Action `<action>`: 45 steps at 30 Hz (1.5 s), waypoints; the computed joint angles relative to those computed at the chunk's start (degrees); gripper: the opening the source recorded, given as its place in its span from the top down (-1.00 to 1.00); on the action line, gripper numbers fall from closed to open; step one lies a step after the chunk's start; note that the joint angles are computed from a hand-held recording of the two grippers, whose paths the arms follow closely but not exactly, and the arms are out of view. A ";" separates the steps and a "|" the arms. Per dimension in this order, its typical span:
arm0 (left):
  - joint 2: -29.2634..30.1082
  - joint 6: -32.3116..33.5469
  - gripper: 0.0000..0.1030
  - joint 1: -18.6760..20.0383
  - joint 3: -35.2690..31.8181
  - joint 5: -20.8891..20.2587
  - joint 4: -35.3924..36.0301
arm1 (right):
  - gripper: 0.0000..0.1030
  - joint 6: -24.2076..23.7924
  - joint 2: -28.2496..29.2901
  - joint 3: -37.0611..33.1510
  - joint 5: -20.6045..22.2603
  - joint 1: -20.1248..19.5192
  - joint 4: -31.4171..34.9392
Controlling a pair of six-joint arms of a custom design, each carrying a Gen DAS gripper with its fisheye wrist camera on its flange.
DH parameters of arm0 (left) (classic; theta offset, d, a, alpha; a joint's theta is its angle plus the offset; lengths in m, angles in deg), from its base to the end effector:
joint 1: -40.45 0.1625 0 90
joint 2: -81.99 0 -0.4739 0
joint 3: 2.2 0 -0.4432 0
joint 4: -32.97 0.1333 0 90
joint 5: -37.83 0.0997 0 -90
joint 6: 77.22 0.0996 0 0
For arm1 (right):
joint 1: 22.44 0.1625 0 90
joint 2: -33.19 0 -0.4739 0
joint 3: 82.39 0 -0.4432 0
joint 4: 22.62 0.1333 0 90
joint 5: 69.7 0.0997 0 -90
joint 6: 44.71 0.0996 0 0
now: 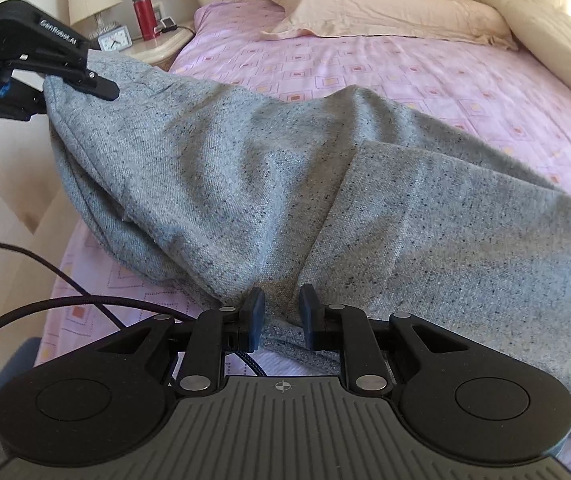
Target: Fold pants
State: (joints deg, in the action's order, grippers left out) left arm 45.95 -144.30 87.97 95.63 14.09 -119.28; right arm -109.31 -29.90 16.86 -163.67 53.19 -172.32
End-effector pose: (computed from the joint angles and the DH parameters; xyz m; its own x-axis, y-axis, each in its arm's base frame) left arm -0.3023 -0.6625 0.0115 -0.7396 -0.5755 -0.3491 -0.0150 0.5326 -0.8462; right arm -0.0521 -0.7128 0.2723 -0.6171 -0.6846 0.3880 -0.7692 0.6288 -0.1140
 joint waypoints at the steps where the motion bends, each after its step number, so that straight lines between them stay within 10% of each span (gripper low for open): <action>1: 0.20 -0.44 0.30 -0.24 -0.42 0.29 0.96 | 0.62 0.07 -0.27 -0.45 0.58 -0.10 1.81; 15: 2.51 4.19 0.30 -3.79 -5.35 4.56 7.35 | 0.62 11.84 -2.90 -6.35 10.47 -3.54 7.80; 23: 11.98 32.00 0.30 -6.22 -17.94 6.12 -6.40 | 0.62 18.43 -2.31 -10.49 12.57 -4.98 6.75; 31: 25.39 59.01 0.28 -6.42 -38.43 -8.32 -12.81 | 0.61 25.75 -2.69 -13.66 12.06 -6.39 3.89; 37: 27.89 55.36 0.27 -4.37 -45.01 -19.51 -2.75 | 0.61 27.91 -3.39 -14.90 9.07 -7.04 1.50; 45: 25.93 52.74 0.27 -3.34 -44.49 -21.81 0.57 | 0.60 31.53 -1.29 -18.42 8.30 -7.03 3.36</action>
